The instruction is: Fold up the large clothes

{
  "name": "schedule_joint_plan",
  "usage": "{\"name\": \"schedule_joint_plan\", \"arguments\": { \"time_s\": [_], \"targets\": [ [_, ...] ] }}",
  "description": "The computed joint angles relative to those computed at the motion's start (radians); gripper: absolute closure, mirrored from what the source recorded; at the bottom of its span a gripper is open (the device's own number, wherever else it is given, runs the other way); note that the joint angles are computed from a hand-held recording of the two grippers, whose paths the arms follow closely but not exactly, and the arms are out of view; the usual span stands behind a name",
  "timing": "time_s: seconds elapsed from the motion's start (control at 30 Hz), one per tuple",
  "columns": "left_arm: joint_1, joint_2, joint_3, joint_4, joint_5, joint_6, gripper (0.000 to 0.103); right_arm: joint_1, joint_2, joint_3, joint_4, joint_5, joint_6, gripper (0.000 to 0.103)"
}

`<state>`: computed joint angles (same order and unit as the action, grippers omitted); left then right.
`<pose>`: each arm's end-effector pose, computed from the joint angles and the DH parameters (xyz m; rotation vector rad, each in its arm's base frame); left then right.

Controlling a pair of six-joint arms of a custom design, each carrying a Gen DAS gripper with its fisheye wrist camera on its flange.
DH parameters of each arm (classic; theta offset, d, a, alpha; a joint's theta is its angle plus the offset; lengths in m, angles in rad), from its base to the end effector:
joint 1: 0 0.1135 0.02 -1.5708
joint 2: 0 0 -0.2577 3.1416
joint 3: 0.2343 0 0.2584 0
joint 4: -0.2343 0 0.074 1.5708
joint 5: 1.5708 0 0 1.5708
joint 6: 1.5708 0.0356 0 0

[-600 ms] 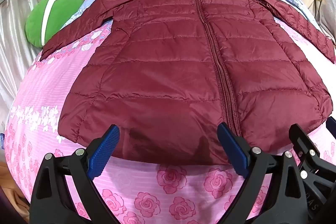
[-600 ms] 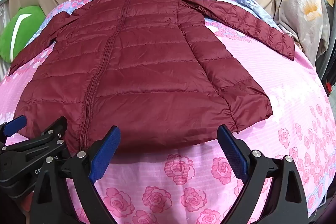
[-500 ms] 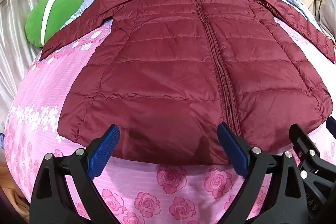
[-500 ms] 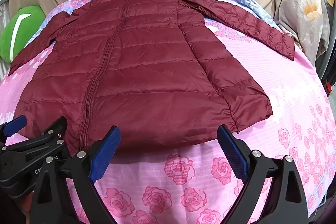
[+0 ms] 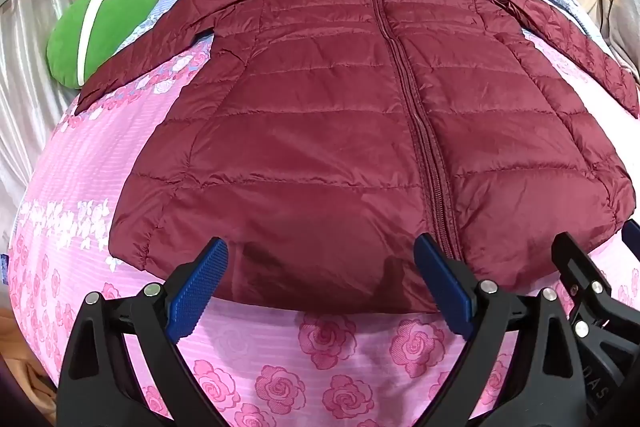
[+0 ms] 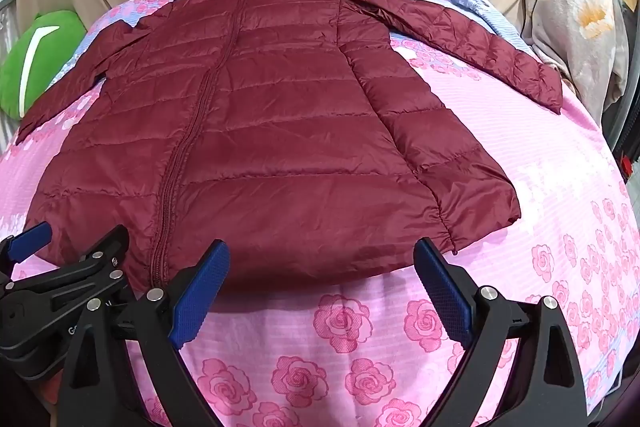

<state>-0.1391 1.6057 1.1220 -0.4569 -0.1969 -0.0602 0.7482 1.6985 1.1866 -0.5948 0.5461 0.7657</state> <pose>0.3412 -0.0407 0.2193 0.0181 2.4927 0.1641 0.2677 0.2232 0.2049 0.1827 2.4363 -0.1007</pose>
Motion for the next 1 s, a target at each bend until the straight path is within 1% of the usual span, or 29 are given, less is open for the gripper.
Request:
{"name": "schedule_joint_plan", "arguments": {
  "time_s": [0.3, 1.0],
  "targets": [
    [-0.001, -0.001, -0.009, 0.005, 0.0, 0.0, 0.011, -0.002, -0.008, -0.016, 0.008, -0.004, 0.004, 0.011],
    [-0.001, 0.02, 0.014, -0.01, 0.002, 0.002, 0.011, 0.001, 0.003, -0.017, 0.022, -0.005, 0.005, 0.011]
  ]
}}
